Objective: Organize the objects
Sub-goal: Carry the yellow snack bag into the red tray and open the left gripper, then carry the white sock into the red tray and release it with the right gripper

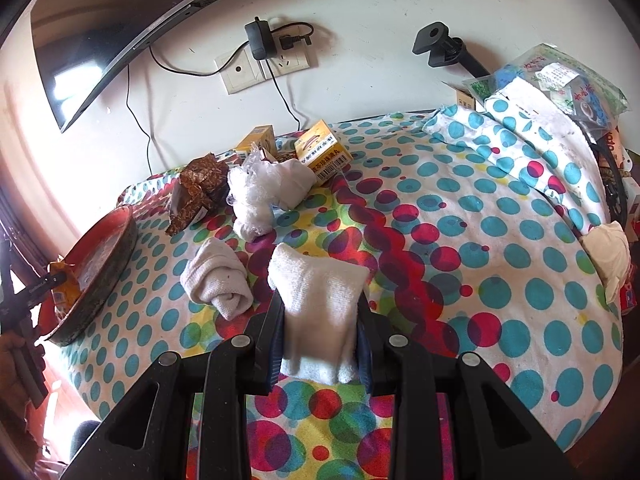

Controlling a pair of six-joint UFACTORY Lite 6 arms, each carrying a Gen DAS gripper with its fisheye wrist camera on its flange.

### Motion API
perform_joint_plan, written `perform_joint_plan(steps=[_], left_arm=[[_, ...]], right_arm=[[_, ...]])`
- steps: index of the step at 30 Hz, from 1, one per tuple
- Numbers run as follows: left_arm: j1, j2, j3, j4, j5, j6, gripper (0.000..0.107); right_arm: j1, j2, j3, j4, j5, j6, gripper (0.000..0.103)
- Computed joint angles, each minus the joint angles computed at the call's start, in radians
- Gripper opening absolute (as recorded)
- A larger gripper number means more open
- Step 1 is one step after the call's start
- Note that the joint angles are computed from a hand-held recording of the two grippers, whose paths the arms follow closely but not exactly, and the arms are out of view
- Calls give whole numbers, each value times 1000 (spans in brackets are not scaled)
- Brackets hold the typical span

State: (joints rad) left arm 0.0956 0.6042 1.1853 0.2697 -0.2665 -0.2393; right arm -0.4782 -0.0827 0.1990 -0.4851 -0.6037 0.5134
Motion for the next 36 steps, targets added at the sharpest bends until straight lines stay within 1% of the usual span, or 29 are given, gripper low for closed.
perform_joint_plan(steps=[2,4,7,10,12,14,16,18,20,21,23,25,27,29,31,33,36], left_arm=[[6,-44,-48,55,-20,-55,87],[7,-83,-90,56,-29,-57,87],[14,-138,-151,102,-39,-94,87],[17,-209,-220,85,-31,-75,87],[35,-281,-291,143,-36,-125,87],[70,-357,-378,211,-69,-181,87],[106,-434,-474,216,-101,-174,87],[146,-487,-545,203,-115,-153,87],[191,-509,-590,251,-135,-173,87],[207,-513,-606,242,-143,-152,87],[242,-505,-613,303,-155,-178,87],[268,-492,-599,366,-166,-233,87],[293,-482,-585,425,-183,-292,87],[307,-475,-575,450,-188,-308,87],[312,-462,-566,478,-202,-330,87],[311,-444,-557,456,-205,-303,87],[321,-415,-537,510,-208,-354,87]], right_arm=[[33,-8,7,27,16,-7,28],[78,-23,10,77,35,-28,28],[154,-48,21,145,70,-50,28],[266,-62,53,257,112,-103,29],[370,-64,96,361,147,-161,29],[482,-45,148,492,166,-253,29],[609,19,241,659,182,-381,29],[733,122,365,809,188,-501,29],[830,232,492,921,196,-588,29],[879,302,579,987,211,-650,29],[959,397,712,1100,236,-744,29],[1025,518,883,1298,275,-938,29],[1057,647,1051,1501,308,-1147,29],[1072,745,1182,1700,329,-1356,29],[1089,824,1286,1884,321,-1566,30],[1097,896,1382,2065,311,-1775,29],[1100,969,1477,2218,307,-1939,30]])
